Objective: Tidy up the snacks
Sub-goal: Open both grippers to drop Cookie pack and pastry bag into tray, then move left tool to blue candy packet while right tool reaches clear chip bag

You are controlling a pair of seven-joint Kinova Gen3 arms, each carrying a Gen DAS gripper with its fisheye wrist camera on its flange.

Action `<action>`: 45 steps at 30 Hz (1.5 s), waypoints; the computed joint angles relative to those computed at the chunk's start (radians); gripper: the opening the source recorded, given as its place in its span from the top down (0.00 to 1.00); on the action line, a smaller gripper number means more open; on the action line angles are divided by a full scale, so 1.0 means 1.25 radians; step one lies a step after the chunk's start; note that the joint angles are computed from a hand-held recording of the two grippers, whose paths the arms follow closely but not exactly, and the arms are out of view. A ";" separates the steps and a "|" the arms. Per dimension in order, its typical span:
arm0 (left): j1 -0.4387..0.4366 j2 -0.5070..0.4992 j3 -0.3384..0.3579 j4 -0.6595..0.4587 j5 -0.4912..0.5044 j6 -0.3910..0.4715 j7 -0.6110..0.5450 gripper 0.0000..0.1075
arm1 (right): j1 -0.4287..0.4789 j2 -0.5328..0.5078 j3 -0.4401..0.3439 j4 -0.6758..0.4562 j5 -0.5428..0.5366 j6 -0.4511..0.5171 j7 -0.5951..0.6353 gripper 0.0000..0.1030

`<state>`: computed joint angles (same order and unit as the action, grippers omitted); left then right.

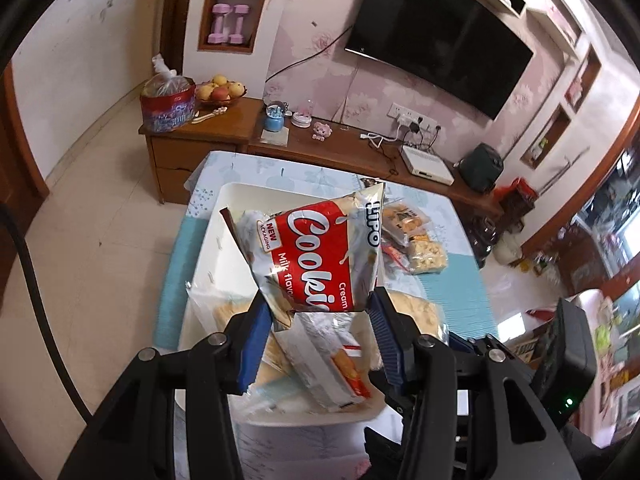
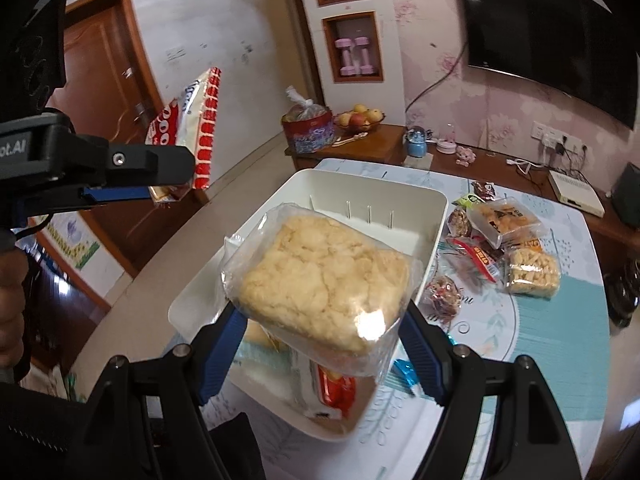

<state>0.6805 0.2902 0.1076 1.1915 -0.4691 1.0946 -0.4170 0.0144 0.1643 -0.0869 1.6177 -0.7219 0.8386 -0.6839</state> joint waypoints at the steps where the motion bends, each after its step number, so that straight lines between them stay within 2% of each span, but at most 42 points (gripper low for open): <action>1: -0.009 0.005 0.002 -0.008 0.004 0.001 -0.021 0.55 | -0.009 0.000 0.000 0.005 0.005 -0.015 -0.024 0.25; 6: -0.033 0.033 -0.003 -0.046 0.022 0.002 -0.110 0.53 | -0.038 0.009 -0.002 -0.002 0.047 -0.035 -0.134 0.25; 8: -0.037 0.038 -0.006 -0.052 0.035 0.003 -0.134 0.48 | -0.050 0.007 -0.001 -0.002 0.076 -0.050 -0.180 0.25; 12: -0.052 0.030 -0.012 -0.033 0.063 -0.023 -0.152 0.44 | -0.065 0.012 0.003 -0.016 0.141 -0.047 -0.270 0.24; 14: -0.059 0.024 -0.013 -0.020 0.077 -0.035 -0.150 0.39 | -0.067 0.012 0.002 -0.015 0.159 -0.048 -0.296 0.24; 19: -0.071 0.008 -0.016 0.009 0.093 -0.054 -0.138 0.37 | -0.073 0.002 -0.005 -0.006 0.186 -0.058 -0.324 0.24; 24: -0.072 -0.015 -0.009 0.040 0.089 -0.065 -0.109 0.36 | -0.075 -0.002 -0.008 -0.004 0.192 -0.057 -0.329 0.24; 29: -0.068 -0.022 0.003 0.051 0.077 -0.065 -0.099 0.36 | -0.046 -0.012 -0.014 0.019 0.118 -0.059 -0.260 0.24; 33: -0.064 -0.006 0.009 0.029 0.089 -0.038 -0.106 0.36 | -0.027 -0.016 -0.005 0.029 0.072 -0.042 -0.220 0.24; 39: -0.045 0.018 0.012 0.004 0.097 -0.023 -0.114 0.36 | -0.012 -0.019 0.017 0.028 0.076 0.004 -0.223 0.24; 45: -0.006 0.078 0.004 -0.083 0.098 0.030 -0.133 0.35 | 0.024 -0.033 0.041 0.055 0.052 0.008 -0.188 0.24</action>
<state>0.6730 0.3882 0.1120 1.0881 -0.3469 1.1325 -0.5831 0.0444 0.1232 -0.0362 1.6866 -0.6575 0.8482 -0.9193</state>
